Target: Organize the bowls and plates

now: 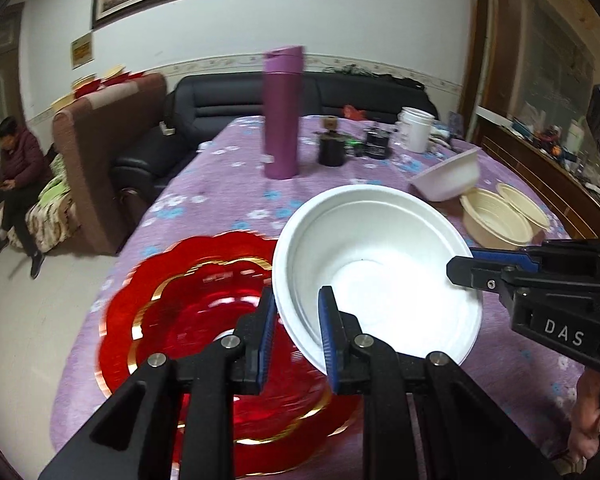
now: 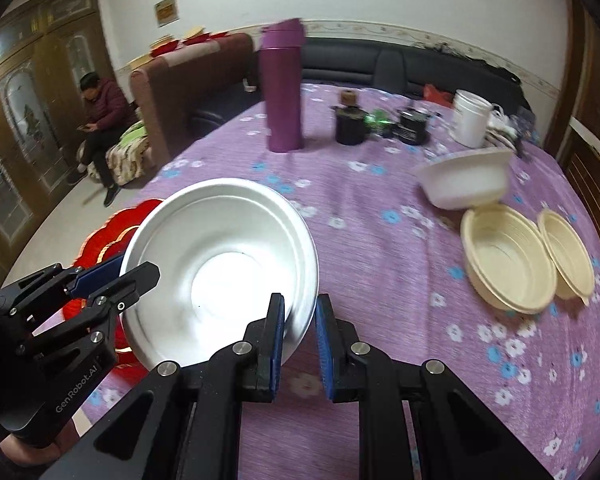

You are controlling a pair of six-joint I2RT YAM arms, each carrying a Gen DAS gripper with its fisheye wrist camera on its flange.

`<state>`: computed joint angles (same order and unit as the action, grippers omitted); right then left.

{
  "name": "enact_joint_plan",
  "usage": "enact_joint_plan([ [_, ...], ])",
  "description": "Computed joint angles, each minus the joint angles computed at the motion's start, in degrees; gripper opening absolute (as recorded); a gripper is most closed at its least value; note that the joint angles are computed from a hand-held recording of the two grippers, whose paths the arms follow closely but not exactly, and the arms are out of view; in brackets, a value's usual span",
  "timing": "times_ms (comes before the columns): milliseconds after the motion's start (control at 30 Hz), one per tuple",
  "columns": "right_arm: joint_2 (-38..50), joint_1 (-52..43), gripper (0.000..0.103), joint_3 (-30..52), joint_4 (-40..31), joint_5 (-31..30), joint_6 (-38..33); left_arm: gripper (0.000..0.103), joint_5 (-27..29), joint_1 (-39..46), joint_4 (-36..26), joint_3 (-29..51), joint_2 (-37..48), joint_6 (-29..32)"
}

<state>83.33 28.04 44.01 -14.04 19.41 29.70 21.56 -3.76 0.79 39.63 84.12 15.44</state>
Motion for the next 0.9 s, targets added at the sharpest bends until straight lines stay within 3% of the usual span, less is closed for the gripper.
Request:
enact_joint_plan([
  [233,11.58,3.39,0.019,9.49,0.64,-2.75,-0.86,0.019,0.67,7.36,-0.09,2.02,4.35,1.44],
  [500,22.39,3.49,0.02,17.9,0.04,-6.97,-0.9,0.019,-1.02,9.51,1.08,4.71,10.43,1.04],
  [900,26.64,3.38,0.021,21.65,-0.85,-7.81,-1.59,0.019,-2.92,9.34,3.06,5.61,13.03,0.68],
])
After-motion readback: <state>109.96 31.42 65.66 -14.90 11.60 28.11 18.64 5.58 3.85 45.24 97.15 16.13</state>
